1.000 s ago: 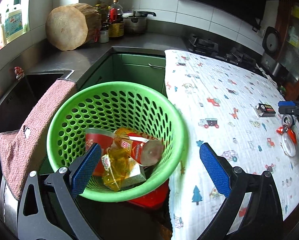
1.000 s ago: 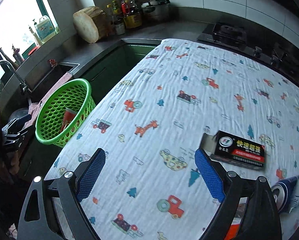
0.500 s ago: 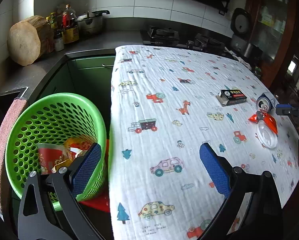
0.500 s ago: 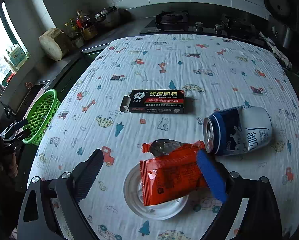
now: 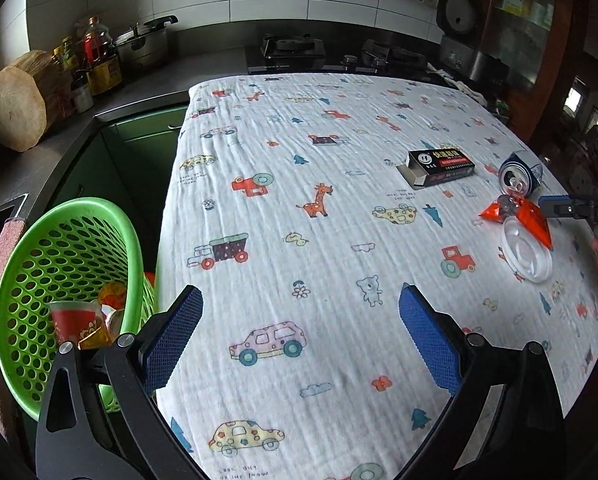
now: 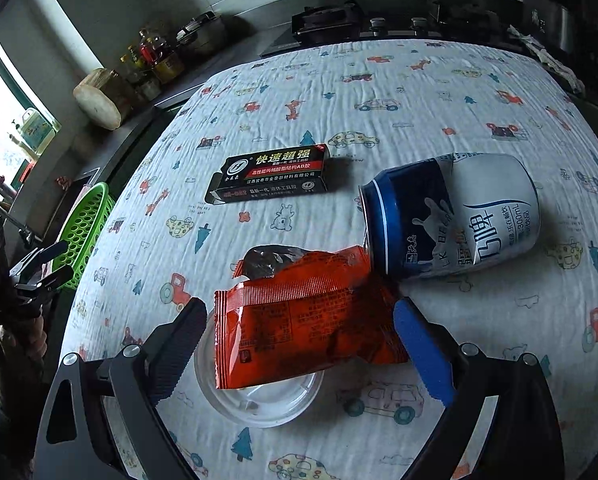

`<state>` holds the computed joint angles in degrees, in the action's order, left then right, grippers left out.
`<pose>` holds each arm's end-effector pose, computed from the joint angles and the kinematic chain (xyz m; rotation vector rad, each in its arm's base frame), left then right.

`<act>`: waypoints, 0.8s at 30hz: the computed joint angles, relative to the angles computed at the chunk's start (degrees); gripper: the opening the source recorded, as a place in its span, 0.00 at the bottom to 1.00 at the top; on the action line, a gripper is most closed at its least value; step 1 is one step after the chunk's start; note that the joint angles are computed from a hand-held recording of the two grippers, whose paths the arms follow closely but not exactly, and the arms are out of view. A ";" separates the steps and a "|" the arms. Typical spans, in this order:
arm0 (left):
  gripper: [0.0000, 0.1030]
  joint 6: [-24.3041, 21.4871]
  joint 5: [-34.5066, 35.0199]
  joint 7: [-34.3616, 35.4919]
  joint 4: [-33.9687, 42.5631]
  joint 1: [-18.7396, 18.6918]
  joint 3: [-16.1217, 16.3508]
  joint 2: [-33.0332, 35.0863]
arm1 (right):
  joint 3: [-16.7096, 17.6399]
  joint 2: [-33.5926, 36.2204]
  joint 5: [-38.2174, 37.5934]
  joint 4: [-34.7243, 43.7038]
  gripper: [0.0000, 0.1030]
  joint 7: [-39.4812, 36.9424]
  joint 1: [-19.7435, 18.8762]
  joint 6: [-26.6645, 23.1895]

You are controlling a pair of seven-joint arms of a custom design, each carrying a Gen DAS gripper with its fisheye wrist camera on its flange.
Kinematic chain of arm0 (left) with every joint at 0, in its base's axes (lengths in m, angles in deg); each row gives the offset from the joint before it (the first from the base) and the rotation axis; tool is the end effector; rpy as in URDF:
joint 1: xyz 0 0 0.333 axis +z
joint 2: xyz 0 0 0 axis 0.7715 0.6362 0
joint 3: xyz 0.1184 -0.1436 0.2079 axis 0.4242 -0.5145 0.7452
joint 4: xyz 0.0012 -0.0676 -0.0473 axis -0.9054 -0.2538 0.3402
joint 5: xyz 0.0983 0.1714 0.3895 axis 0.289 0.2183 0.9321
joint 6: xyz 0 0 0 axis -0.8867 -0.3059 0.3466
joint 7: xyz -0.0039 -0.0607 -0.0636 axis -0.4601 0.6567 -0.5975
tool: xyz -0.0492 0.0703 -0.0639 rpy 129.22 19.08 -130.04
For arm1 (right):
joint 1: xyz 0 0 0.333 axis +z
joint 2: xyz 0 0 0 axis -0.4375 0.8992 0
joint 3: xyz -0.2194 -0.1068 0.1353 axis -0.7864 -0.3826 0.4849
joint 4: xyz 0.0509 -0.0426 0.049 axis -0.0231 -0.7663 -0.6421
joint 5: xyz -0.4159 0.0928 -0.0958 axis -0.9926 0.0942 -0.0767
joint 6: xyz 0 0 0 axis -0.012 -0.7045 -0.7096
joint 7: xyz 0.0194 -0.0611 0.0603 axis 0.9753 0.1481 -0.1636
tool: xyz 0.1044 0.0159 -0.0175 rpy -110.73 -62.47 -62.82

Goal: Collect trash
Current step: 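Grasp the orange snack packet with the right tool and lift it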

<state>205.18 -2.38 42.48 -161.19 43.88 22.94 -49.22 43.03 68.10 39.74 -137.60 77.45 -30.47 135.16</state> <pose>0.5951 -0.1553 0.5349 -1.7234 1.9822 -0.7607 0.6662 -0.0665 0.5394 -1.9712 1.5644 -0.0133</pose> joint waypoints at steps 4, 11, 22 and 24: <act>0.94 -0.76 0.85 -0.44 1.34 -0.12 -0.43 1.24 | 0.04 1.16 1.19 0.88 0.89 -1.56 -0.44 -1.39; 0.94 -1.61 1.96 -0.85 2.99 -0.52 -1.16 2.98 | 0.50 2.89 2.08 2.23 0.89 -1.89 -0.93 -3.00; 0.94 -1.92 1.82 -0.94 3.01 -0.45 -1.16 3.27 | 0.38 -2.38 0.91 -2.82 0.89 -9.10 0.08 -2.96; 0.94 -1.87 1.66 -0.87 2.97 -0.46 -1.15 3.24 | 0.42 -3.73 -1.72 -4.24 0.89 -11.24 0.96 -1.19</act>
<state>203.31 -0.72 41.60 -158.22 43.42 21.78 -45.98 43.45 64.37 38.02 -141.84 66.22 -29.51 133.97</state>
